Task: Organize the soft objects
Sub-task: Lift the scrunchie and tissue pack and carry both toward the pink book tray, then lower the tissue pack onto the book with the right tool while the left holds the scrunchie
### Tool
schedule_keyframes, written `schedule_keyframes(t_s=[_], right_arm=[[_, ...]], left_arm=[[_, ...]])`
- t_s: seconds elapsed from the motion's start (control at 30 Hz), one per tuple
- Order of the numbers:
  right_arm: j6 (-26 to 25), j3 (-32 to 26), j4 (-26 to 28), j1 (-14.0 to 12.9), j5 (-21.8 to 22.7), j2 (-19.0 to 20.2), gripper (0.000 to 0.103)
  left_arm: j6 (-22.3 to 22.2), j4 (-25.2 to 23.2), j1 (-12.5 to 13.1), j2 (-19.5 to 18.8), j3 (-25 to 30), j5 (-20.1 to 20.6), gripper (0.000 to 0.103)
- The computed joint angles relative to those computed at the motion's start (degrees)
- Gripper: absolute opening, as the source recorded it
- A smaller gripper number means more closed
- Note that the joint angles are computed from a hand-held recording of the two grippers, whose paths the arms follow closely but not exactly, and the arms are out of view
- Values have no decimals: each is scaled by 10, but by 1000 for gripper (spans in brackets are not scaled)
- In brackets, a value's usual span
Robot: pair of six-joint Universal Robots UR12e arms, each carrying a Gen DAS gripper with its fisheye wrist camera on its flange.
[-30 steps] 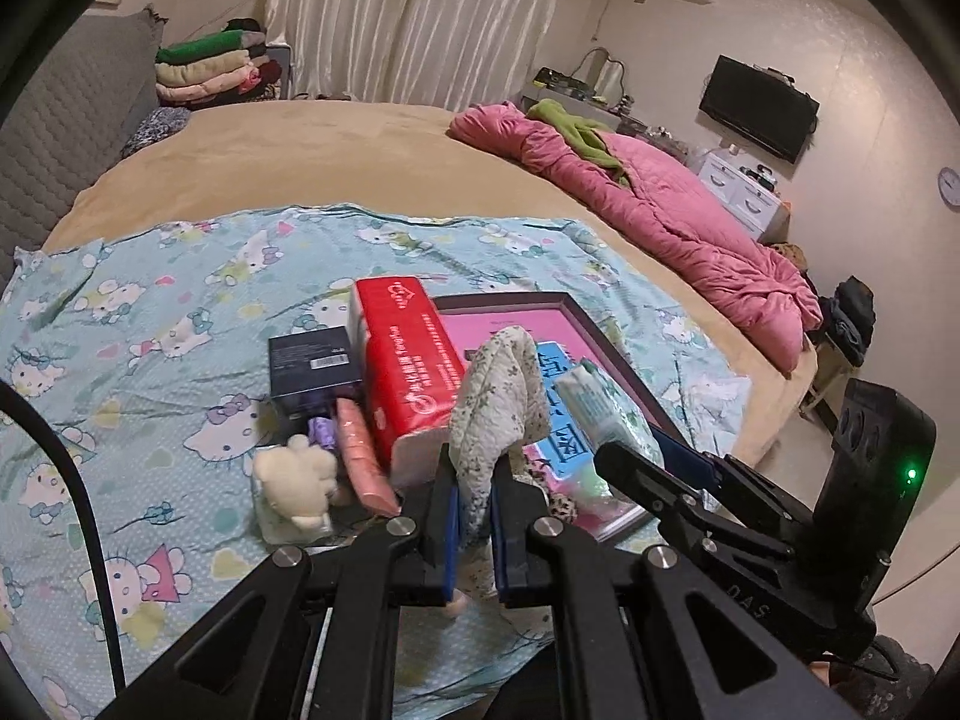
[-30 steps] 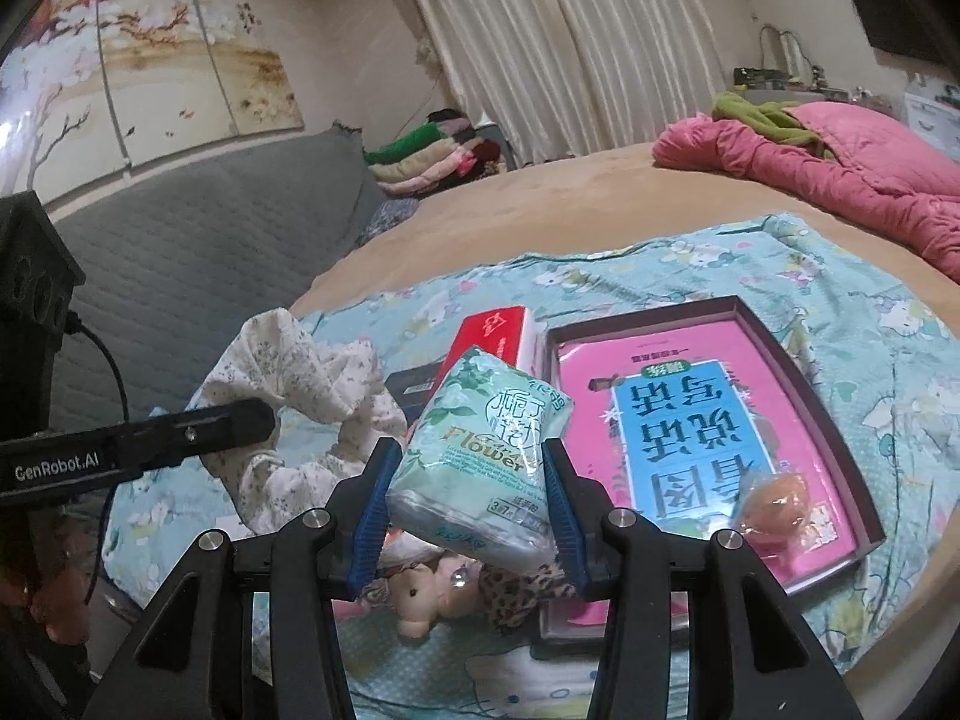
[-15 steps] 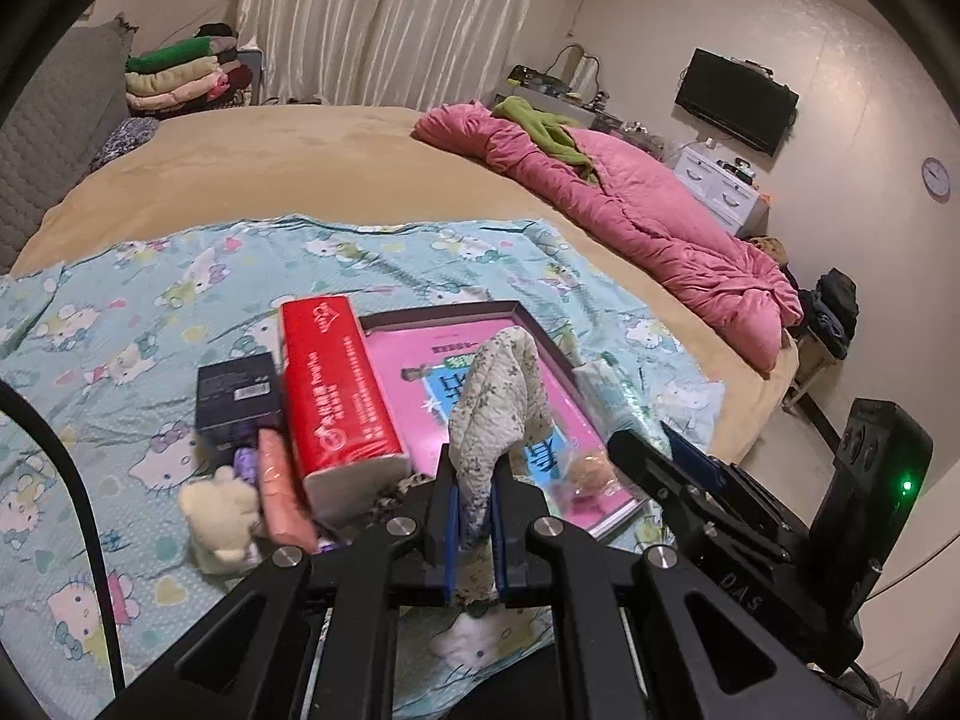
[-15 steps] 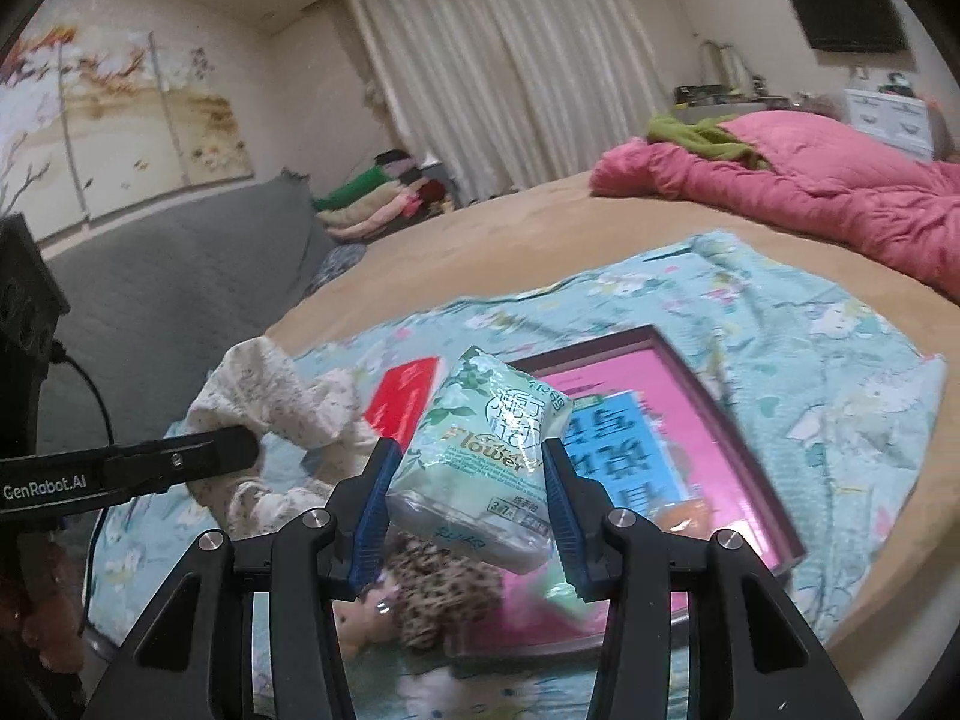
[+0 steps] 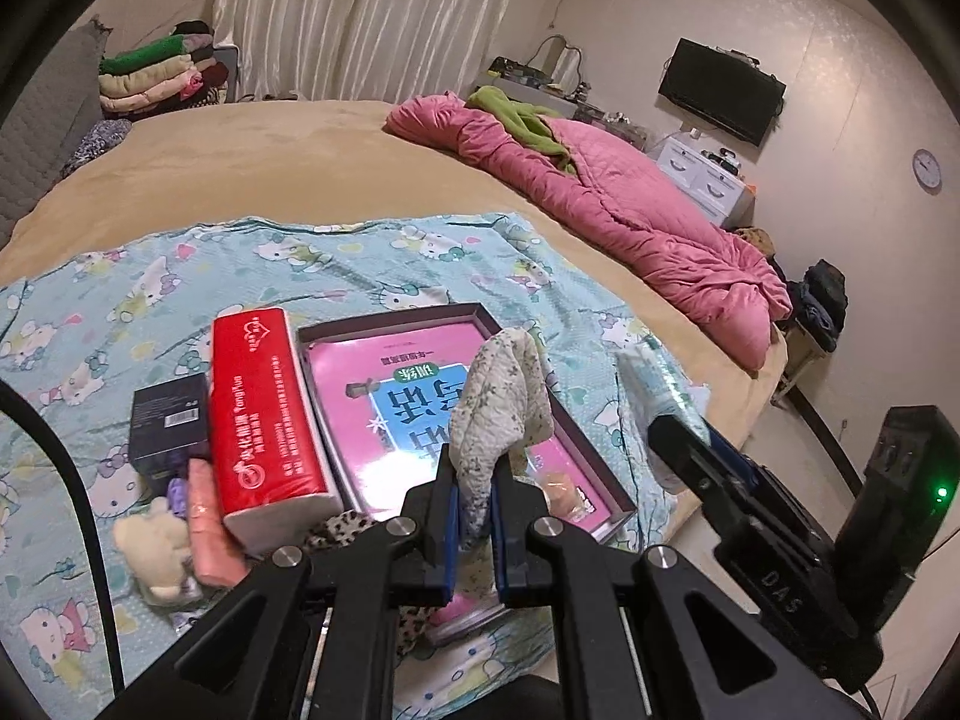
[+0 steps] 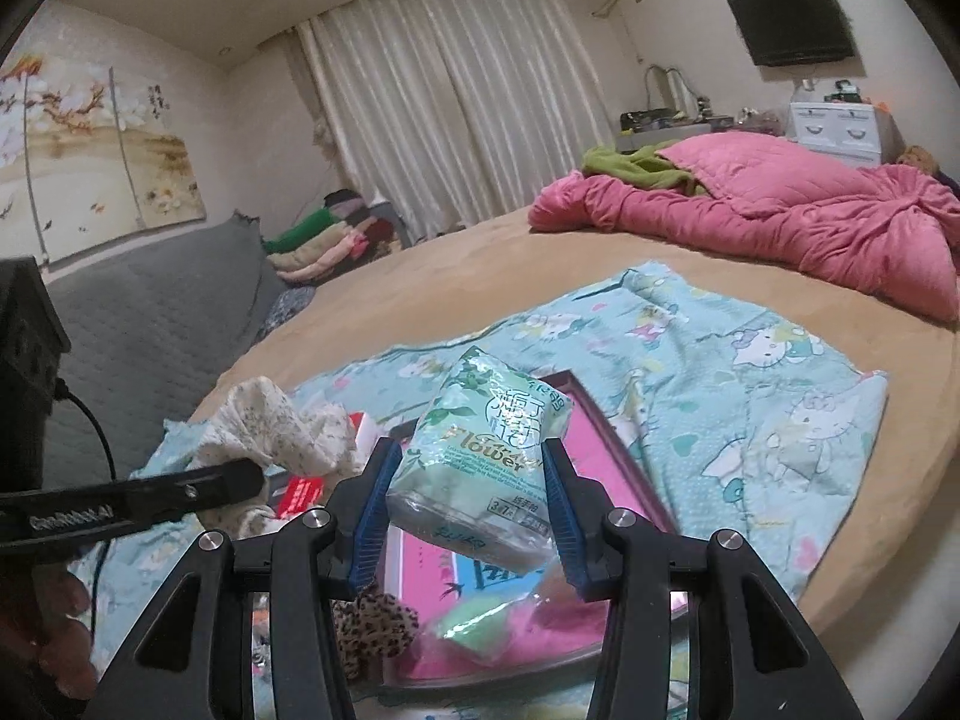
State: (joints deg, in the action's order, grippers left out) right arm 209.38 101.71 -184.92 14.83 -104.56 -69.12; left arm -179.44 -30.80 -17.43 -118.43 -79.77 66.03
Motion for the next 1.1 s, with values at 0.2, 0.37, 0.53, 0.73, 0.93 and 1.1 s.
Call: schedule_keyframes(t_s=[0.2, 0.37, 0.53, 0.73, 0.93, 1.1], right_arm=[[-1, 5, 10, -2, -25, -5, 49], [5, 12, 18, -8, -33, -6, 49], [16, 18, 27, -15, -29, -7, 49], [25, 22, 38, -21, -17, -5, 49], [34, 22, 53, -29, 1, 0, 49], [35, 21, 61, -32, 7, 4, 49]], left_arm=[[-3, -13, -8, -20, 20, 2, 8], [-4, -30, -11, -36, 36, 2, 9], [4, -42, -17, -48, 49, 14, 9], [8, -57, -22, -58, 57, 21, 8], [16, -70, -22, -65, 58, 25, 9], [16, -78, -22, -70, 61, 29, 9]])
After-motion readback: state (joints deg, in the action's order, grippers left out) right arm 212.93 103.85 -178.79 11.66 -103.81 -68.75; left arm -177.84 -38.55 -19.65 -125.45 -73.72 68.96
